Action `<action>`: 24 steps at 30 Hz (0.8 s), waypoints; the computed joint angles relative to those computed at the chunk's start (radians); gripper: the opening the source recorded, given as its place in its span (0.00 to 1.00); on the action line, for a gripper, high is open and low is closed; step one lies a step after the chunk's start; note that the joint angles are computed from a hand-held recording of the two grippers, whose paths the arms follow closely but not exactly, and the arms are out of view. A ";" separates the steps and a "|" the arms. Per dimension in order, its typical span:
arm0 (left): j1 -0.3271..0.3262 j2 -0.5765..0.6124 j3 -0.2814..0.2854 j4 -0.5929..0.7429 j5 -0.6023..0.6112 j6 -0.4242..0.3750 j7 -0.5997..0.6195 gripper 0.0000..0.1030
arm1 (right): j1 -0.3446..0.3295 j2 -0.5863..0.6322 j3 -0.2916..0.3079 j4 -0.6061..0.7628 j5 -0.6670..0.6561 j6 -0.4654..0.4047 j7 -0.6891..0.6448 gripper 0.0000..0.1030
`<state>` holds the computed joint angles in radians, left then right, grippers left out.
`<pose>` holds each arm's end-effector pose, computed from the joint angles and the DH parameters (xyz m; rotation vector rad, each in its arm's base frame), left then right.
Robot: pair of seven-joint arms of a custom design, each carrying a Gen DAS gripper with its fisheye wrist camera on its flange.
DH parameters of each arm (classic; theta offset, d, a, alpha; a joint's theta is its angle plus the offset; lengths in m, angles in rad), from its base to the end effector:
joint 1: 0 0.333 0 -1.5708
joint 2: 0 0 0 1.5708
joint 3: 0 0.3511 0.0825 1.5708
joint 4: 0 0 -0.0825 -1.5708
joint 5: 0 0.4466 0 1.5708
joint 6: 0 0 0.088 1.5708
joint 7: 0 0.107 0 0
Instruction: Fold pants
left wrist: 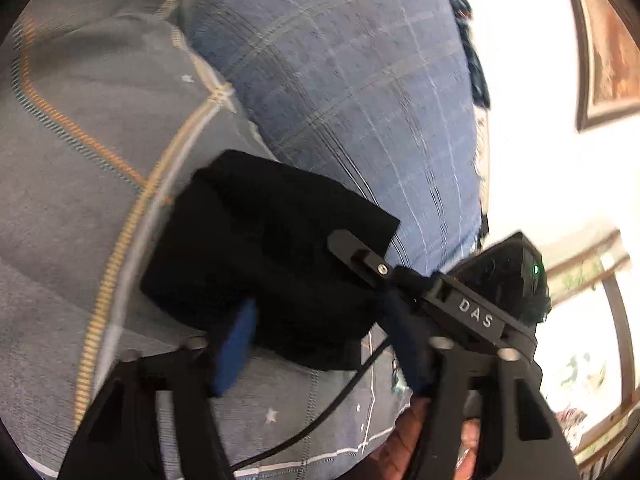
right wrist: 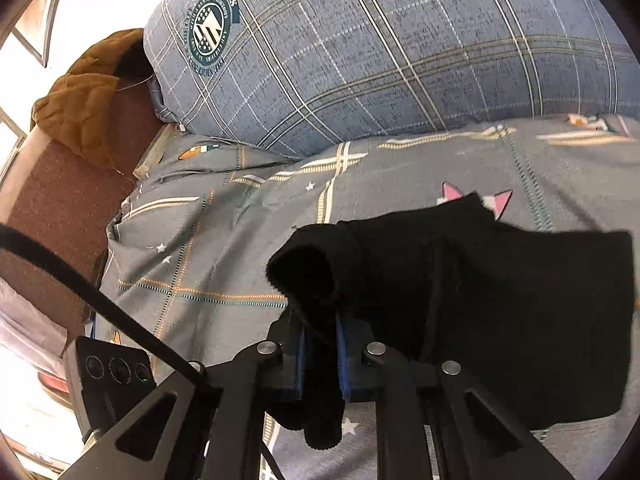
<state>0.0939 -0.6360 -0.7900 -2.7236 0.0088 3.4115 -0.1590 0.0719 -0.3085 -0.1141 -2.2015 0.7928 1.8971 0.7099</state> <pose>0.3288 -0.3087 0.4907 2.3772 -0.9073 1.7494 0.5188 0.0257 0.5442 -2.0827 1.1574 0.3277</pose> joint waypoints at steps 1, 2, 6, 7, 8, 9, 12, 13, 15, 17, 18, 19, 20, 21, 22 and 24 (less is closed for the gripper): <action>0.002 0.009 0.002 0.017 0.012 -0.009 0.011 0.53 | -0.004 0.004 -0.006 0.011 -0.001 -0.006 -0.002 0.12; 0.009 0.024 -0.002 0.039 0.023 -0.013 0.022 0.53 | -0.008 0.010 -0.011 0.021 0.002 -0.011 0.000 0.12; 0.035 0.106 -0.017 0.124 0.055 -0.007 0.070 0.53 | -0.036 0.048 -0.041 0.080 0.031 -0.062 0.012 0.12; 0.040 0.137 -0.021 0.153 0.066 -0.004 0.091 0.53 | -0.048 0.057 -0.050 0.095 0.040 -0.067 0.008 0.11; 0.040 0.163 -0.021 0.174 0.072 0.003 0.112 0.53 | -0.059 0.062 -0.054 0.103 0.044 -0.067 0.005 0.11; 0.035 0.190 -0.019 0.195 0.077 0.011 0.135 0.53 | -0.070 0.069 -0.059 0.113 0.048 -0.067 0.002 0.11; 0.011 0.244 -0.010 0.243 0.083 0.022 0.202 0.53 | -0.105 0.101 -0.072 0.145 0.055 -0.060 0.002 0.11; -0.001 0.256 -0.003 0.251 0.081 0.027 0.220 0.53 | -0.119 0.118 -0.075 0.158 0.049 -0.046 0.005 0.11; -0.032 0.268 0.020 0.264 0.079 0.014 0.254 0.53 | -0.139 0.148 -0.071 0.175 0.032 -0.015 0.015 0.11; -0.062 0.276 0.046 0.272 0.073 -0.010 0.286 0.53 | -0.157 0.179 -0.065 0.188 0.002 0.023 0.026 0.11; -0.068 0.274 0.054 0.277 0.067 -0.034 0.299 0.53 | -0.165 0.195 -0.064 0.194 -0.008 0.037 0.033 0.11; -0.070 0.276 0.061 0.282 0.064 -0.054 0.305 0.53 | -0.173 0.210 -0.063 0.199 -0.015 0.048 0.037 0.11; -0.079 0.277 0.074 0.281 0.065 -0.067 0.304 0.53 | -0.180 0.225 -0.063 0.208 -0.017 0.049 0.041 0.11; -0.080 0.278 0.081 0.281 0.065 -0.076 0.300 0.53 | -0.189 0.242 -0.065 0.217 -0.015 0.042 0.045 0.11; -0.072 0.277 0.078 0.283 0.066 -0.083 0.294 0.53 | -0.197 0.254 -0.065 0.224 -0.012 0.037 0.043 0.11; -0.029 0.270 0.054 0.301 0.082 -0.126 0.288 0.53 | -0.209 0.267 -0.061 0.228 -0.010 0.038 0.034 0.11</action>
<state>0.0645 -0.3663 -0.7357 -2.4230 0.0910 3.2851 0.1293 -0.1371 -0.0417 -0.1748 -1.9736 0.7824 1.9352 0.7434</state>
